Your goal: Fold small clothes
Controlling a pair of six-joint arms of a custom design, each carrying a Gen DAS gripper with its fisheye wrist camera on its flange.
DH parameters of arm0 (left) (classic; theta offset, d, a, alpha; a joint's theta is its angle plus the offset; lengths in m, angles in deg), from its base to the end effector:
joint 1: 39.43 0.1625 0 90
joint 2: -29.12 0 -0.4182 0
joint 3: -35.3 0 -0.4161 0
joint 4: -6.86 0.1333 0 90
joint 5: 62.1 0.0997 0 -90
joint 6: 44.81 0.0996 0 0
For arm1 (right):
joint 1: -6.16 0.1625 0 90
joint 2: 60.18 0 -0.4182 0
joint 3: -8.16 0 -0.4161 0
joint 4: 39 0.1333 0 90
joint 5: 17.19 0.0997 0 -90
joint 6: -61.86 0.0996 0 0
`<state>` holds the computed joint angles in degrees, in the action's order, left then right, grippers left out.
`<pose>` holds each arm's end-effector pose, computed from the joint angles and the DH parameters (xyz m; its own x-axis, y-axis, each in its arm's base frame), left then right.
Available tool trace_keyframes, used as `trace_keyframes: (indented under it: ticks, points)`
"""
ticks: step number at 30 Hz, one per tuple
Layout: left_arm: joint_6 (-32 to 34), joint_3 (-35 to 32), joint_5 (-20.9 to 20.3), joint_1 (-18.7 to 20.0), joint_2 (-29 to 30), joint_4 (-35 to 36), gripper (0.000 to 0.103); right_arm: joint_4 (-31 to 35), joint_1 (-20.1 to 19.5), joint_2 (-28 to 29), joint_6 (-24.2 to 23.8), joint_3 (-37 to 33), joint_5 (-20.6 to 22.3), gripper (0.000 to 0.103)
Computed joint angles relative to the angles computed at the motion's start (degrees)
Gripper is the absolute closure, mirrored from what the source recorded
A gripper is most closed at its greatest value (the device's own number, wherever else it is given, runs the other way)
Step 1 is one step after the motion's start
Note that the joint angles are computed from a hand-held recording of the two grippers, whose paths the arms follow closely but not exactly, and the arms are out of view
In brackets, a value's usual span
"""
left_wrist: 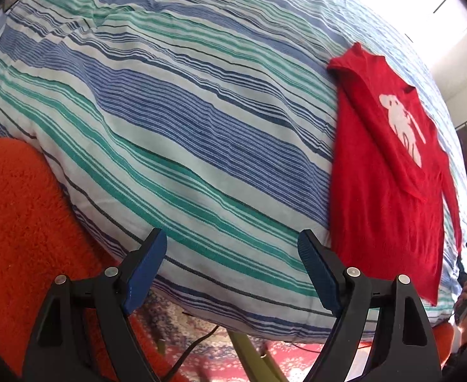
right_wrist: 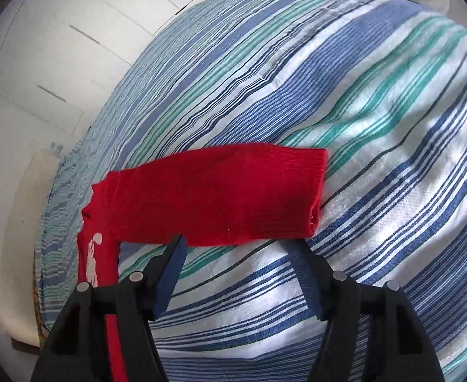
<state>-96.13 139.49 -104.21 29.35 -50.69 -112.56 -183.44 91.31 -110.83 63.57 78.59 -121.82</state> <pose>-0.0089 -0.5953 0.3446 -0.6869 -0.6112 -0.3933 -0.2811 0.7224 -0.6318 0.0407 -0.7998 0.3225 -0.9495 0.2493 0.1907 0.0979 0.8125 -0.5747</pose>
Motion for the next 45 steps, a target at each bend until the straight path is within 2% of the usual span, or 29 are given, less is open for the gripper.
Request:
trace_keyframes:
  ticks: [4, 6, 8, 10, 11, 12, 14, 15, 17, 19, 20, 22, 23, 24, 26, 29, 32, 34, 35, 38, 40, 41, 42, 43, 45]
  points:
    - [-0.89, -0.94, 0.55, -0.01, 0.94, 2.29, 0.017, -2.8, -2.18, 0.53, 6.3, -0.25, 4.05, 0.037]
    - [-1.12, -1.24, 0.85, -0.1, 1.3, 3.09, 0.017, -7.26, -3.64, 0.13, 11.18, 1.18, 7.54, 0.037]
    - [-1.18, -1.6, 0.93, 0.0, 1.77, 3.66, 0.017, -9.06, -4.39, 0.24, 13.26, 1.47, 9.18, 0.037]
    - [-1.38, -2.12, 0.89, 0.14, 2.26, 4.56, 0.017, -5.29, -4.2, 1.19, 12.07, -0.79, 7.79, 0.047]
    - [-1.56, -2.36, 0.97, 0.15, 2.47, 5.07, 0.017, -2.76, -3.79, 1.95, 10.46, -2.48, 6.47, 0.08]
    - [-1.67, -2.53, 1.11, 0.12, 2.64, 5.55, 0.017, 0.12, -2.89, 2.96, 8.13, -4.62, 3.12, 0.096]
    - [-1.64, -2.45, 1.33, -0.04, 2.61, 5.84, 0.017, -1.34, 0.27, 4.83, 3.38, -6.94, -8.23, 0.096]
    - [-1.58, -2.4, 1.35, -0.07, 2.59, 5.74, 0.017, -3.9, 1.43, 5.9, -1.43, -7.87, -14.23, 0.097]
    - [-1.34, -2.53, 1.24, 0.13, 2.77, 5.46, 0.017, -2.09, 3.1, 9.55, -7.04, -12.31, -25.03, 0.097]
    - [-1.32, -2.75, 1.17, 0.25, 2.96, 5.94, 0.017, -0.64, 4.05, 12.54, -11.57, -15.25, -30.3, 0.096]
    - [-1.26, -2.95, 1.32, 0.2, 3.13, 6.37, 0.017, -1.89, 4.63, 13.88, -13.99, -16.16, -32.6, 0.096]
    - [-0.84, -3.8, 2.04, -0.21, 3.72, 8.01, 0.018, -2.97, 5.22, 15.03, -14.92, -16.88, -34.46, 0.09]
    - [-0.62, -4.65, 2.69, -0.75, 4.17, 9.75, 0.021, -2.76, 5.39, 14.97, -14.05, -16.83, -34.5, 0.082]
    - [0.75, -5.99, 3.64, -1.92, 4.95, 11.86, 0.024, -2.28, 5.47, 14.39, -12.92, -16.39, -34.16, 0.059]
    - [9.31, -7.52, 4.1, -4.51, 6.43, 9.65, 0.024, -4.47, 6.19, 12.19, -11.7, -13.07, -34.76, 0.024]
    - [27.31, -9.55, 4.73, -8.96, 10.63, -0.14, 0.017, -17.22, 8.7, 5.79, -17.93, -2.75, -35.89, 0.024]
    - [45.26, -12.86, 4.94, -10.9, 17.39, -10.91, 0.008, -25.96, 11.44, -0.28, -22.31, 6.57, -32.98, 0.023]
    - [51.48, -18.22, 4.44, -10.31, 23.77, -11.76, 0.007, -30.77, 13.05, -4.47, -22.69, 13.69, -31.29, 0.019]
    - [51.52, -21.11, 4.16, -9.53, 26.68, -10.76, 0.01, -33.15, 13.66, -5.86, -22.74, 16.72, -30.62, 0.018]
    - [44.38, -30.78, 2.31, -6.53, 34.23, -2.31, 0.019, -39.54, 15.21, -8.21, -23.61, 23.63, -30.05, 0.017]
    - [41.37, -34.85, 4.68, -5.31, 38.0, 1.4, 0.022, -43.77, 15.86, -8.56, -25.37, 25.44, -30.46, 0.017]
    - [41.26, -35.56, 5.95, -5.02, 39.14, 1.1, 0.035, -45.32, 16.09, -8.44, -26.15, 25.59, -30.54, 0.017]
    - [42.15, -35.42, 5.64, -4.61, 39.39, -1.12, 0.074, -45.47, 16.17, -8.98, -26.01, 26.15, -30.69, 0.017]
    - [41.94, -35.29, 4.48, -4.37, 39.23, -2.22, 0.097, -44.07, 15.96, -9.13, -24.95, 26.01, -30.71, 0.017]
    - [39.13, -30.64, 1.61, -4.35, 34.87, -11.16, 0.097, -40.24, 15.07, -9.2, -22.46, 25.16, -30.44, 0.017]
